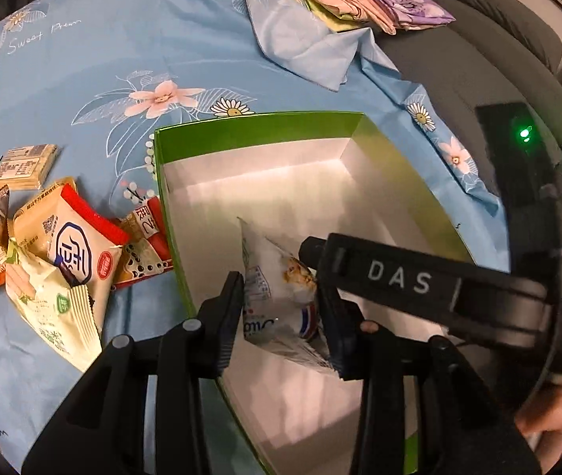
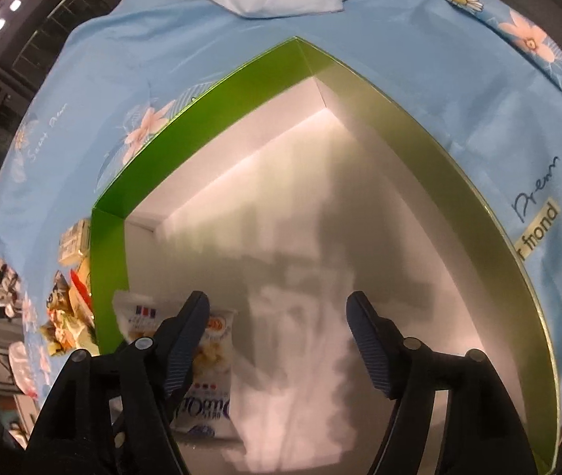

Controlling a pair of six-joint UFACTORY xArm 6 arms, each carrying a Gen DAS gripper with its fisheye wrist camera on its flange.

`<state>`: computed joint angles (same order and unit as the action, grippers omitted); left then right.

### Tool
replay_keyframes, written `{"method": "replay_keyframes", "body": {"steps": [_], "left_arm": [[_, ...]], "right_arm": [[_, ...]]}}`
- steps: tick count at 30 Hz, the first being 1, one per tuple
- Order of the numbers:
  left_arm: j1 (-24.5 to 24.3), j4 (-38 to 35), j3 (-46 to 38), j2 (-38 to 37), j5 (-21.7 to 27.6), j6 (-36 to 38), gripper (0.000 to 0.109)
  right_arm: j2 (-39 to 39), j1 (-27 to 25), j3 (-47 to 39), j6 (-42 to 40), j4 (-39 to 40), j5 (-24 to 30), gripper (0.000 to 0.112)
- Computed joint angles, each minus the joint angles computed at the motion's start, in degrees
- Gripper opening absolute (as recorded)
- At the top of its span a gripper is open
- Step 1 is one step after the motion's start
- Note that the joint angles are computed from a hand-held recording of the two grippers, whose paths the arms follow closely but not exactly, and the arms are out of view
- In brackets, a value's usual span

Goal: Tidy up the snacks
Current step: 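Withdraw the right gripper from the box back toward the snack pile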

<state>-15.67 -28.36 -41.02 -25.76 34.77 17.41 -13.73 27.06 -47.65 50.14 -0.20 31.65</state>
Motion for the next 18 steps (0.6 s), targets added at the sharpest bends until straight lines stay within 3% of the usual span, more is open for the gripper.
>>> {"method": "replay_keyframes", "body": {"steps": [3,4,9,13,18], "left_arm": [[0.51,-3.91,0.35,-2.08,1.94,4.14,0.043],[0.58,-3.82,0.71,-3.03,1.9,3.87,0.053],[1.8,-4.23,2.28,-7.3,2.99,2.91,0.068],[2.15,0.23,4.24,-9.35,1.77,-0.38,0.068],[4.63,-0.6,4.6,-9.42,3.46,-0.68,0.066]], "right_arm": [[-1.28,-0.4,0.94,0.47,-0.45,0.2,0.073],[-1.65,-0.35,0.64,2.46,-3.2,1.71,0.073],[-4.3,-0.34,1.09,8.03,-9.94,5.01,0.077],[-6.34,-0.25,1.21,11.22,-14.59,7.69,0.077],[-3.05,-0.61,-0.49,7.02,-12.0,4.33,0.077]]}}
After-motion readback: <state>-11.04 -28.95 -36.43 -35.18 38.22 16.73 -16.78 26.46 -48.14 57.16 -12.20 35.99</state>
